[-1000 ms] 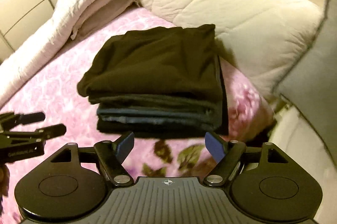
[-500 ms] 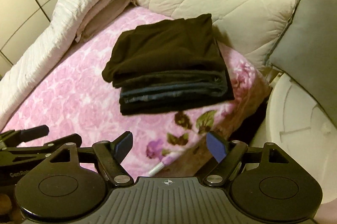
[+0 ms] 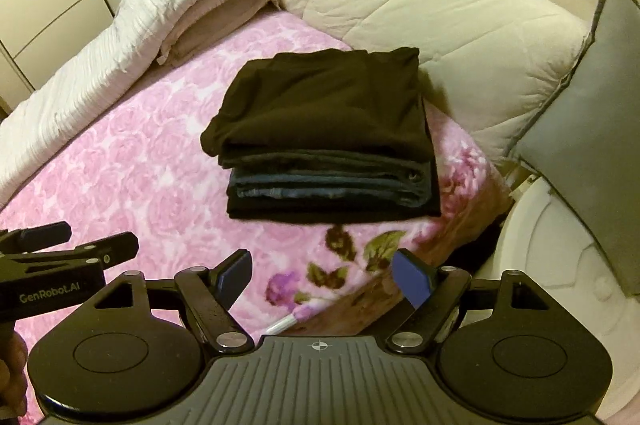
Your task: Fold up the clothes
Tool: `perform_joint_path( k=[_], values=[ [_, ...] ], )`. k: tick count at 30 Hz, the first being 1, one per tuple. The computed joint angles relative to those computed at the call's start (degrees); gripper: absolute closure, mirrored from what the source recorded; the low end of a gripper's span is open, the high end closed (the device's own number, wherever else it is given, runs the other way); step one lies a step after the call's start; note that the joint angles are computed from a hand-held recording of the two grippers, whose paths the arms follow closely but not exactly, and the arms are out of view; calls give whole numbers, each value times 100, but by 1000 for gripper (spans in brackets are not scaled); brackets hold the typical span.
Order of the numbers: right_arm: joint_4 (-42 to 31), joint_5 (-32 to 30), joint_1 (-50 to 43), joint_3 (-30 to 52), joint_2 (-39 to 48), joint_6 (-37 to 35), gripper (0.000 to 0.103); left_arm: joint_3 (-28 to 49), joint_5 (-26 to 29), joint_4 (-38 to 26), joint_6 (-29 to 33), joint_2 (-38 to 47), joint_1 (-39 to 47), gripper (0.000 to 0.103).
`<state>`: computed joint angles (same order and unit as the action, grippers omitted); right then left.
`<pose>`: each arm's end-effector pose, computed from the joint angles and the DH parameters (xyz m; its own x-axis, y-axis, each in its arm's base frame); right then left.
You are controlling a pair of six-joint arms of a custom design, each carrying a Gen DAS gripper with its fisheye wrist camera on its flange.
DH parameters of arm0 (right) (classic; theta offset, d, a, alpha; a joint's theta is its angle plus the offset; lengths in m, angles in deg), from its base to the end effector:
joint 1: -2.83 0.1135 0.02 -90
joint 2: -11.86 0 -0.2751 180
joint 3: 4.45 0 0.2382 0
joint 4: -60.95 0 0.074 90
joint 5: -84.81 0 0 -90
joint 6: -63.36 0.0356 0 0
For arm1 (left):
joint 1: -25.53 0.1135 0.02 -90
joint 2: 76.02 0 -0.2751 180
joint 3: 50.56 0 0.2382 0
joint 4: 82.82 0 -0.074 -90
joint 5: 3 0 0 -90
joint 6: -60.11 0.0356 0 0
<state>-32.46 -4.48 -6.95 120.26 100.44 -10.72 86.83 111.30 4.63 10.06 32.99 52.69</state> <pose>0.2609 -0.0454 0.4368 -0.7489 0.4074 -0.5227 0.3971 0.9073 0.1382 0.3319 0.1538 0.3910 -0.7786 0.2583 -0.5719 0.3176 0.9482 -0.0042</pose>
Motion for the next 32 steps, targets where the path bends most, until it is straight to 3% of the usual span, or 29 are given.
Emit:
perform_joint_path(
  k=[16, 32],
  values=[
    [281, 43, -32, -126, -153, -157, 23, 61, 83, -54, -152, -53, 42, 15],
    [284, 85, -23, -243, -276, -175, 23, -446, 198, 166, 137, -364, -3, 15]
  ],
)
